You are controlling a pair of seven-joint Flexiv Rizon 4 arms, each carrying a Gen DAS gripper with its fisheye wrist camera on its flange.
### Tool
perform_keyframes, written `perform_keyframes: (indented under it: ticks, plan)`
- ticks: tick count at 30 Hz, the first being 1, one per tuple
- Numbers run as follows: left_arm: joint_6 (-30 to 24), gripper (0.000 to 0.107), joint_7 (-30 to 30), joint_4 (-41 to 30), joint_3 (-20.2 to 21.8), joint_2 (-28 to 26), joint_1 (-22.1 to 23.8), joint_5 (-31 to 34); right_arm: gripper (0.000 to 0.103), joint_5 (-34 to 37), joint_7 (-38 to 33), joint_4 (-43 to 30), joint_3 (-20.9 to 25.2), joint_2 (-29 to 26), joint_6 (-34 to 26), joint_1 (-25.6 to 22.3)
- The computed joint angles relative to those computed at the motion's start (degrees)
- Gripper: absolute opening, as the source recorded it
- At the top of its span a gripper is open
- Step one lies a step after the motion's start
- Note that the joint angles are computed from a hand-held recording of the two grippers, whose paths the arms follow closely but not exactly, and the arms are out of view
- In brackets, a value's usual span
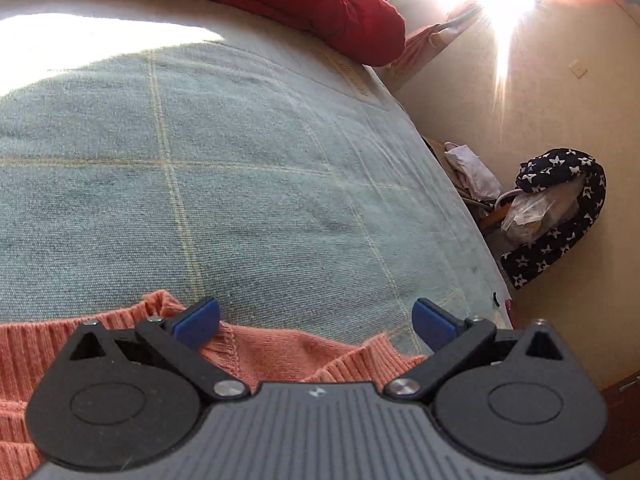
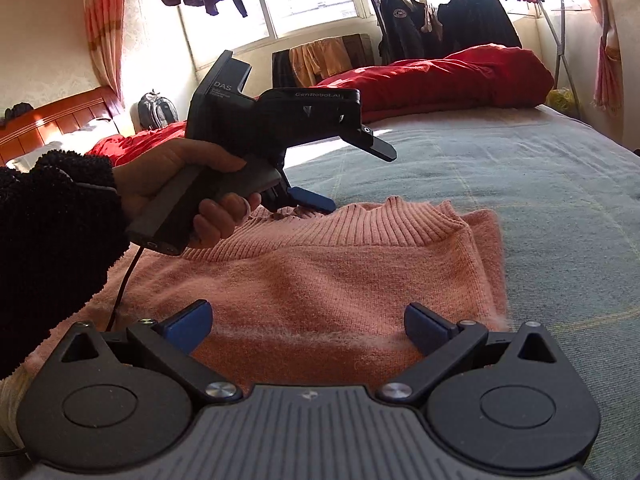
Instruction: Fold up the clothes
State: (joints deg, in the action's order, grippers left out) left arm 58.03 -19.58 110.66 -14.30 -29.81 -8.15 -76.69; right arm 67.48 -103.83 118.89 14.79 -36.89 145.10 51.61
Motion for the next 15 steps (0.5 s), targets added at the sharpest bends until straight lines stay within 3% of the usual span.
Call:
perform_keyframes:
  ticks: [4, 8, 15]
  plan:
    - [-3.7, 0.102, 4.4, 3.4, 0.0, 4.0, 0.4, -3.3, 0.103, -1.7, 2.5, 1.2, 0.5, -0.3, 1.3, 0.0]
    - [-8.8, 0.102, 2.0, 3.7, 1.8, 4.4, -0.4, 1.7, 0.103, -2.3, 3.7, 1.3, 0.2, -0.9, 2.0, 0.5]
    - [0.0, 0.101, -0.4, 0.1, 0.2, -0.1, -2.7, 5.4, 0.103, -0.7, 1.9, 1.0, 0.1, 0.0, 1.1, 0.6]
